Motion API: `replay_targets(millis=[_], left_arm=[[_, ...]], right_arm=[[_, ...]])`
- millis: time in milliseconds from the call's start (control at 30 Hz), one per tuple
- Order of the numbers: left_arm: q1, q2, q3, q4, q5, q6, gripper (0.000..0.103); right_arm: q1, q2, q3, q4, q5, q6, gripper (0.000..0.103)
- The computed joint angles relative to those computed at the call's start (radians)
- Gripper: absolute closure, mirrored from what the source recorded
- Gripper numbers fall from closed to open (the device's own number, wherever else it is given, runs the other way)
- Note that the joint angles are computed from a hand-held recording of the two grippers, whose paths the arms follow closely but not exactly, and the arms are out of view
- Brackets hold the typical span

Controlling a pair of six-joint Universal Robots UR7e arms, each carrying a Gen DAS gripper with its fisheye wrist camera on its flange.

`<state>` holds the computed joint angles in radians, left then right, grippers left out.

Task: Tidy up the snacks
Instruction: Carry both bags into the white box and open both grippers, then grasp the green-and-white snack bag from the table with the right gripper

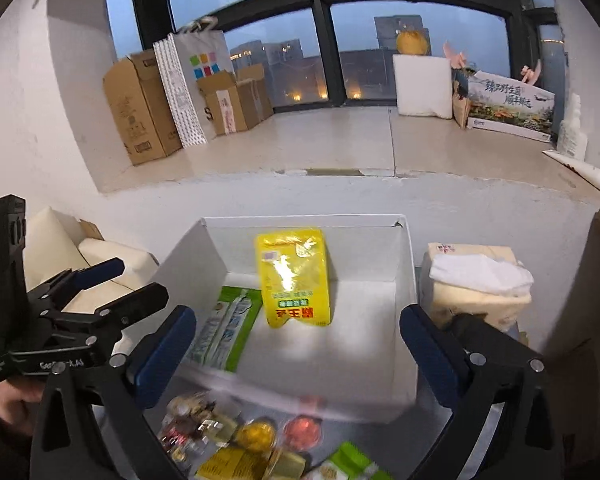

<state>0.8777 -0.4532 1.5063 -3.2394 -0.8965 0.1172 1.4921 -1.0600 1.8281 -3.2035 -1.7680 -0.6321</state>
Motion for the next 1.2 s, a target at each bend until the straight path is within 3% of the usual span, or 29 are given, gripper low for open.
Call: replay_targets(millis=[200, 367, 500, 633, 767, 933, 1100, 1200], left_arm=[[-0.061, -0.073, 0.151, -0.026, 0.025, -0.044, 0.000], [-0.128, -0.119, 0.296, -0.113, 0.056, -0.071, 0.000], [-0.170, -0.145, 0.403, -0.156, 0.060, -0.135, 0.000], [-0.205, -0.153, 0.503, -0.188, 0.066, -0.214, 0.000], [-0.221, -0.154, 0.577, -0.194, 0.068, -0.306, 0.000], [-0.218, -0.154, 0.622, -0.201, 0.071, -0.365, 0.000], [-0.215, -0.162, 0.649, -0.227, 0.079, -0.366, 0.000], [-0.204, -0.172, 0.654, -0.233, 0.067, -0.367, 0.000]], right_arm=[[-0.049, -0.143, 0.174, 0.016, 0.135, -0.010, 0.000], [-0.075, -0.225, 0.310, -0.030, 0.083, -0.057, 0.000], [-0.087, -0.235, 0.407, -0.179, 0.007, -0.099, 0.000], [-0.136, -0.236, 0.484, -0.259, 0.026, -0.121, 0.000], [-0.189, -0.232, 0.516, -0.224, 0.051, -0.063, 0.000], [-0.187, -0.183, 0.472, -0.177, 0.021, 0.066, 0.000], [-0.166, -0.111, 0.394, -0.180, -0.045, 0.272, 0.000], [-0.134, -0.046, 0.332, -0.210, -0.147, 0.364, 0.000]])
